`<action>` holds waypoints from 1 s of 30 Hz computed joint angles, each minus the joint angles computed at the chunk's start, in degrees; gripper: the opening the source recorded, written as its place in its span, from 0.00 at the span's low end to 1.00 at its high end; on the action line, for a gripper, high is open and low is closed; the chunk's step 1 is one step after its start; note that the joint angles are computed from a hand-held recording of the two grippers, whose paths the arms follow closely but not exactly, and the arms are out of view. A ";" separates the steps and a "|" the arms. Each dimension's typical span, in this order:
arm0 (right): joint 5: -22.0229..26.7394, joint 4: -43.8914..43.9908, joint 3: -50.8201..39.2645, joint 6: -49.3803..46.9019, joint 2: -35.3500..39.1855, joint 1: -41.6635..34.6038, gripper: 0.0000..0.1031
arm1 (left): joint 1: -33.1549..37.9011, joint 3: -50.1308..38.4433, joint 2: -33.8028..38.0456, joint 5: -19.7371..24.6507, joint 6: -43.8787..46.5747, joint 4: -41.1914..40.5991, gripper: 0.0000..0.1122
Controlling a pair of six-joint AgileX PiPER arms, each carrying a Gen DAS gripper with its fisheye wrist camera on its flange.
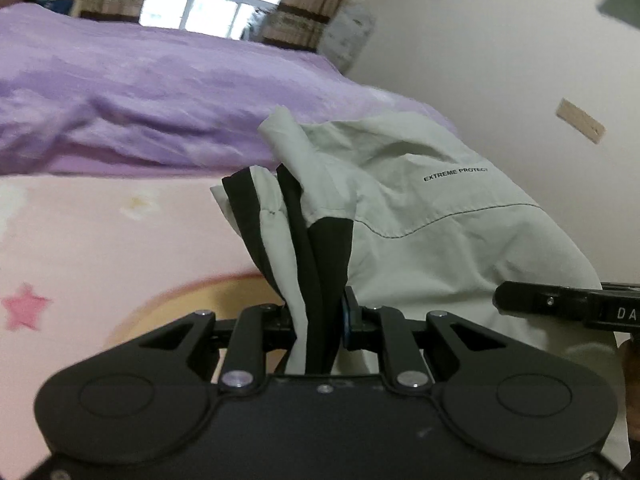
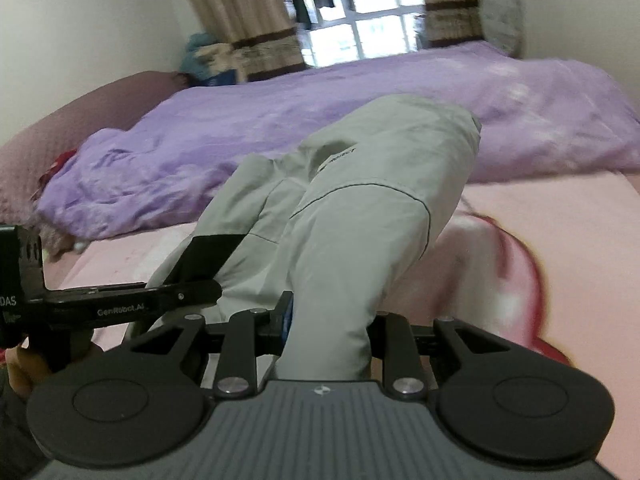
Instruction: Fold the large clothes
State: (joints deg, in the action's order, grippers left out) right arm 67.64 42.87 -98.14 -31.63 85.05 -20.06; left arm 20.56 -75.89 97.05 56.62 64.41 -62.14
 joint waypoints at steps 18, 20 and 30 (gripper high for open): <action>-11.53 2.53 19.90 -11.33 1.81 -7.27 0.37 | -13.27 10.66 2.87 -15.33 4.32 -2.34 0.35; -10.42 3.22 19.30 -12.86 2.85 -8.84 0.44 | -13.27 12.83 1.06 -18.16 3.69 -1.21 0.55; -44.81 -33.90 35.24 17.20 -18.79 2.22 0.34 | -16.28 24.73 -16.71 -32.31 28.54 -27.20 0.92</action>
State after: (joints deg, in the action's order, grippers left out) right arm 22.83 8.97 -62.90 -14.43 66.26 -17.83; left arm 4.28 -51.15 80.34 24.31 92.96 -89.34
